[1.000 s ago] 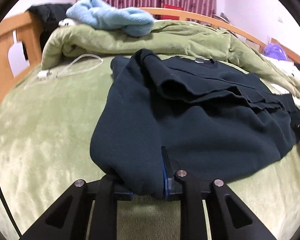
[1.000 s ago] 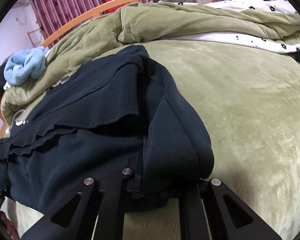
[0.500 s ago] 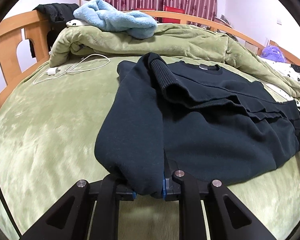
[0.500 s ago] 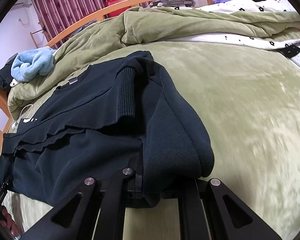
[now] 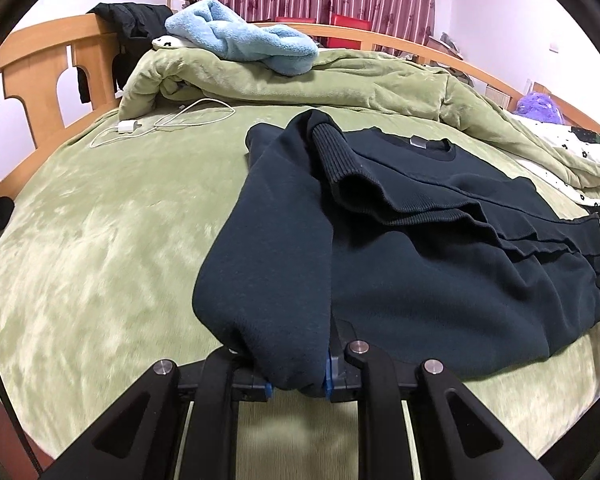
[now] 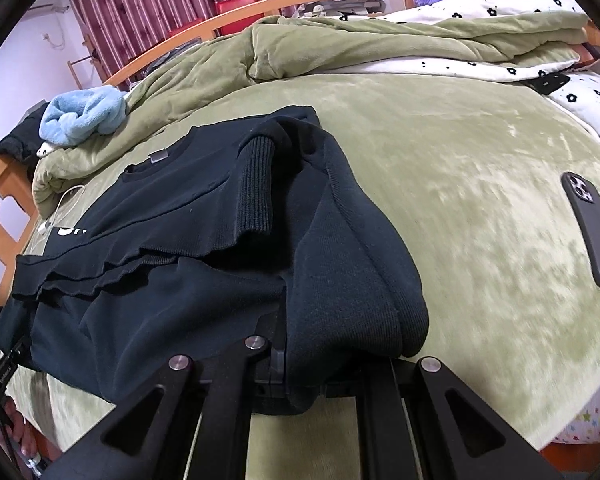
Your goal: Fold small clothes
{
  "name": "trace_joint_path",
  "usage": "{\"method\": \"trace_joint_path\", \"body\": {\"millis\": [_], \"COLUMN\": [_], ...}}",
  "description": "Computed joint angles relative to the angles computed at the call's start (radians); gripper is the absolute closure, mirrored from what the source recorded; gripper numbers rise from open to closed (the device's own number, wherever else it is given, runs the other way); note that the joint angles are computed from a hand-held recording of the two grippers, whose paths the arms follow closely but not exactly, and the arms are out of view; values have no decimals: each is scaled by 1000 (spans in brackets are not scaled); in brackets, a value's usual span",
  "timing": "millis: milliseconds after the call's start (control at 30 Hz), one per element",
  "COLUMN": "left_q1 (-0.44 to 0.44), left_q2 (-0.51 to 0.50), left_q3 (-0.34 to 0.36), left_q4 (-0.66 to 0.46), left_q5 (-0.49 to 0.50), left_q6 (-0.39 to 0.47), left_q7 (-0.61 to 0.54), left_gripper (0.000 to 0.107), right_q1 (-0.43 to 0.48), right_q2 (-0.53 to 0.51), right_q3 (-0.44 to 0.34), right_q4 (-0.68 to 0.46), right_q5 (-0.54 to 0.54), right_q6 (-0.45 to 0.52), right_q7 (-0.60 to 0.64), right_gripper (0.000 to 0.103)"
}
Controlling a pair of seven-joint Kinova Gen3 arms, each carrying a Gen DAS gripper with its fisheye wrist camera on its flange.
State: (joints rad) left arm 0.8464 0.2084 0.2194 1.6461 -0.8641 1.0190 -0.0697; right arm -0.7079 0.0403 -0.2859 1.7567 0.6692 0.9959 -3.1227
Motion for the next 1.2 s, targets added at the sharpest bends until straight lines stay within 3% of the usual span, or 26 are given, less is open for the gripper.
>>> {"method": "trace_joint_path", "body": {"millis": [200,533,833,1067,1200], "left_q1": [-3,36,18,-17,-45], "left_q2": [-9,-60,-54,-21,-9], "left_q3": [3,44,68,30,2], "left_q4": [-5,25,-22,-86,-113], "left_q5": [19,-45,-89,-53,-15], "left_q6": [17,105,123,53,-14], "left_q7": [23,138,129,55,16], "left_gripper": [85,46,46,46,46], "right_q1": [-11,-32,-33,-100,-61], "right_q2": [-14,-59,-32,12,10], "right_q3": [-18,-69,-67,-52,-12], "right_q4": [8,-19,-97,-181,-192], "right_q5": [1,45,67,177,109], "right_q6": [33,143,145,266,195], "right_q7": [-17,-22,56,121,182], "right_gripper": [87,65,64,60,57]}}
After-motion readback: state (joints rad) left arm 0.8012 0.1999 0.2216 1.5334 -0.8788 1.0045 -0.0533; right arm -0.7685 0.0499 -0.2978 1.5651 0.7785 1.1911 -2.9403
